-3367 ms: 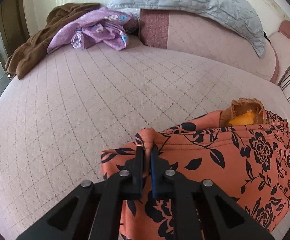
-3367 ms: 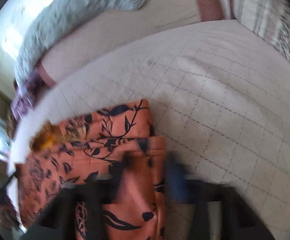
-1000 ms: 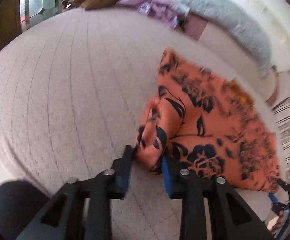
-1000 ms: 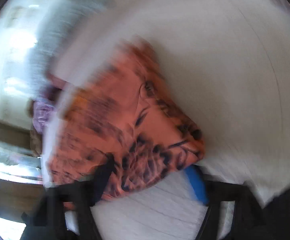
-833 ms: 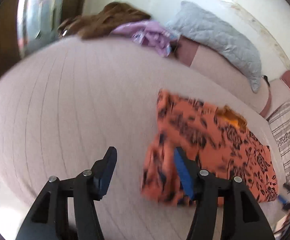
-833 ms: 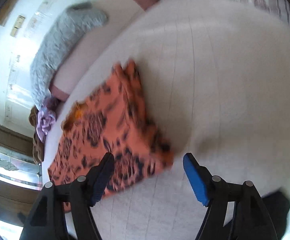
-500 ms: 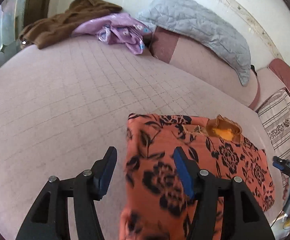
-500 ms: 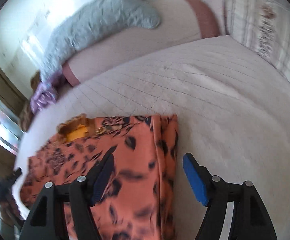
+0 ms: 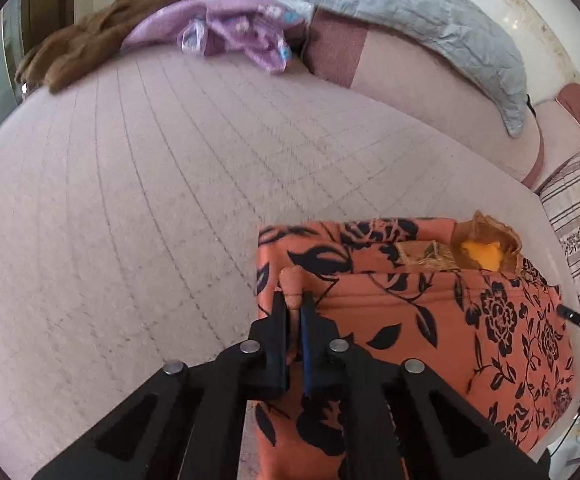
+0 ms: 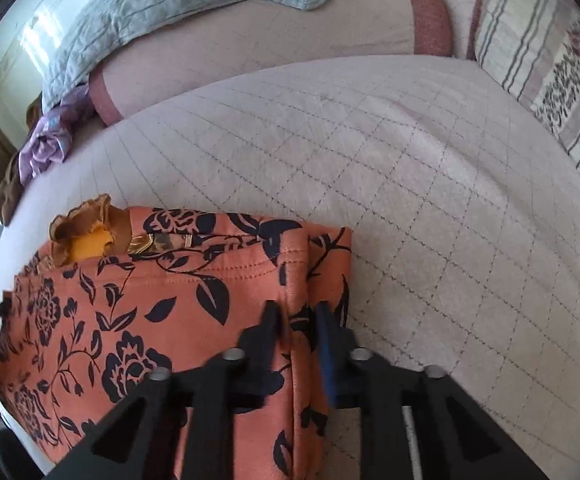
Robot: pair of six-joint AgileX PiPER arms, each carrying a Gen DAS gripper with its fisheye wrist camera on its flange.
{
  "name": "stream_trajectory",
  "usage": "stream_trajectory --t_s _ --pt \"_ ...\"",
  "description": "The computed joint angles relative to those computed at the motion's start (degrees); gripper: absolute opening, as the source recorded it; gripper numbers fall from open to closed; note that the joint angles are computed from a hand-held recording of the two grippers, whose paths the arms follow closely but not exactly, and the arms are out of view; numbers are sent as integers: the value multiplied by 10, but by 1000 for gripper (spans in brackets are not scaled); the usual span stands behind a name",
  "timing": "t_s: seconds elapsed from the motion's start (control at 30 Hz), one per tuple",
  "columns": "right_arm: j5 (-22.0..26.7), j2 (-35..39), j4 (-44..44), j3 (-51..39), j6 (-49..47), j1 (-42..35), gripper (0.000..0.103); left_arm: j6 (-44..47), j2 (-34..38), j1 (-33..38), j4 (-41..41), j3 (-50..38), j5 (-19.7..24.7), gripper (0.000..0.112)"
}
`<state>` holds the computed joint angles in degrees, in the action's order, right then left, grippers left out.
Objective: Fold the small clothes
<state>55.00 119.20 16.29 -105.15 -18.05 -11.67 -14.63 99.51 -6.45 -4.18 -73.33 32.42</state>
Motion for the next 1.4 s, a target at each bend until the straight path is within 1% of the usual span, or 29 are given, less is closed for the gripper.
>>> stream_trajectory --t_s 0.1,0.2,0.3,0.33,0.37,0.4,0.43,0.47,0.5,0.53,0.57,0.6,0.63,0.67,0.7,0.77,0.87,0.93,1.0,1.03,1.1,1.13,1.17,1.23,1.27,1.3,1.33,1.37,1.4 --pt "-20 -32 -2 22 -8 5 8 -18 -47 -23 51 7 -22 5" --pt "-45 -68 10 37 -18 0 6 -33 -64 -40 94 -16 -32 5" --pt "-71 -83 -7 32 4 -4 5 -53 -27 -48 136 -58 -27 5" --pt "-75 -76 -18 23 16 -5 5 -49 -1 -43 127 -75 -21 5" --pt "-75 -60 -24 7 34 -11 5 -33 31 -34 108 -101 4 5" --pt "-68 -39 -20 -12 46 -18 6 -39 68 -32 109 -134 41 5" --pt "-44 -11 -6 -41 50 -27 7 -60 107 -36 130 -160 72 9" --pt "-11 20 10 -79 53 -35 8 -63 125 -38 142 -169 87 11" --pt "12 43 22 -94 66 -43 8 -70 121 -41 155 -159 79 12" --pt "17 42 26 -86 72 -46 8 -85 105 -47 177 -141 66 21" --pt "2 24 44 -55 58 -52 10 -83 94 -47 176 -135 66 29" --pt "-25 -4 65 -11 32 -55 27 -76 76 -45 168 -121 57 50" --pt "-35 -25 80 16 10 -57 43 -91 50 -46 184 -103 44 59" --pt "-36 -39 92 33 -6 -60 84 -123 29 -52 219 -87 37 59" --pt "-42 -59 115 57 -22 -65 90 -145 9 -58 242 -71 28 60" --pt "-67 -90 147 91 -57 -66 90 -172 -41 -67 265 -33 14 61" --pt "-41 -74 92 62 -32 -36 88 -204 -98 -91 287 18 7 61" --pt "-24 -39 51 24 -2 -19 79 -249 -132 -119 320 56 7 62" --pt "14 0 21 -14 15 -6 9 -245 -147 -139 312 76 14 63" --pt "17 7 -7 -16 27 5 8 -264 -151 -157 326 81 25 63" --pt "-31 -27 -47 26 48 20 8 -298 -173 -187 347 115 21 63" --pt "-47 -35 -45 37 64 13 8 -317 -177 -206 353 129 22 63" --pt "-46 -33 -48 35 82 8 8 -333 -181 -221 357 136 29 63" --pt "12 11 -36 -19 125 -23 11 -323 -172 -244 335 139 31 63" --pt "33 23 -18 -30 128 -36 13 -339 -170 -260 347 139 40 63" --pt "45 18 21 -18 114 -59 19 -376 -173 -281 377 144 41 63" --pt "34 -6 53 14 86 -74 27 -395 -176 -295 390 146 44 63" --pt "17 -41 90 60 45 -92 56 -405 -176 -304 395 144 46 63" --pt "12 -72 133 99 9 -112 89 -422 -174 -313 400 141 48 65"
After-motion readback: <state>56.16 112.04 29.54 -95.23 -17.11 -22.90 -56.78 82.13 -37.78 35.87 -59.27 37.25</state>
